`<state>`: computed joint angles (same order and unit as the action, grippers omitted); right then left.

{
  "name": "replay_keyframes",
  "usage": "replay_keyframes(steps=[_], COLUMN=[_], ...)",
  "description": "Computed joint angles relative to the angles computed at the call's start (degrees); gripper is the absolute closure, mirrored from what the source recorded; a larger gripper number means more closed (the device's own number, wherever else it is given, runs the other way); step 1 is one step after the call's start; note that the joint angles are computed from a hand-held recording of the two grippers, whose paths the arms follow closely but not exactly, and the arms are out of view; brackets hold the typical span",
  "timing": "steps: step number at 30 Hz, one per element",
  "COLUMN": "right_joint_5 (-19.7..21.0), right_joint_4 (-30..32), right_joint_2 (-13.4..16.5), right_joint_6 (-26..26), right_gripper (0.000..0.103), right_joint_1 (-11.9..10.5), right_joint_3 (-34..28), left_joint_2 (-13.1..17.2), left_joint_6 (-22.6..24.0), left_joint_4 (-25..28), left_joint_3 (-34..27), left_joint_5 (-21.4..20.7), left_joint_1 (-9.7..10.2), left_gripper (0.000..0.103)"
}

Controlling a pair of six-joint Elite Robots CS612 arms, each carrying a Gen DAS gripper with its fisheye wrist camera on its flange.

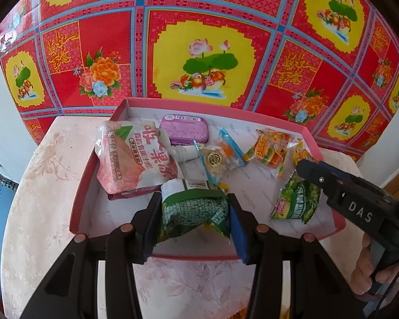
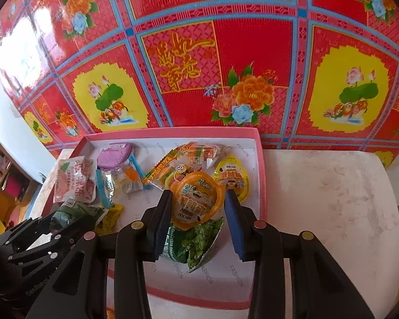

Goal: Organize snacks
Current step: 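Lift and carry the green bag and orange jelly cup over the pink box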

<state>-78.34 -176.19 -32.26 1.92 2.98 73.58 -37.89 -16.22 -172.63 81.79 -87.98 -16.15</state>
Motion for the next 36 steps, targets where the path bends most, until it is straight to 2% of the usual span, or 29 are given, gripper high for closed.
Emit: replay_keyframes(steps=[13, 19, 36], right_joint_5=[-0.45, -0.54, -1.41], right_joint_4=[-0.56, -0.15, 0.36], right_joint_2=[0.98, 1.49, 2.31], right_joint_6=[0.20, 0.26, 0.50], right_gripper=[0.063, 0.063, 0.063], right_joint_1=[0.36, 0.60, 1.03], right_joint_3=[-1.24, -2.11, -3.44], left_joint_2=[1.31, 1.70, 2.33], left_joint_6=[-1.50, -3.08, -1.41], left_joint_4=[0.90, 1.50, 3.15], left_joint_3=[-1.76, -2.27, -3.53], left_joint_5=[1.46, 0.78, 0.96], left_joint_1=[0.07, 0.34, 0.58], left_gripper=[0.053, 0.053, 0.048])
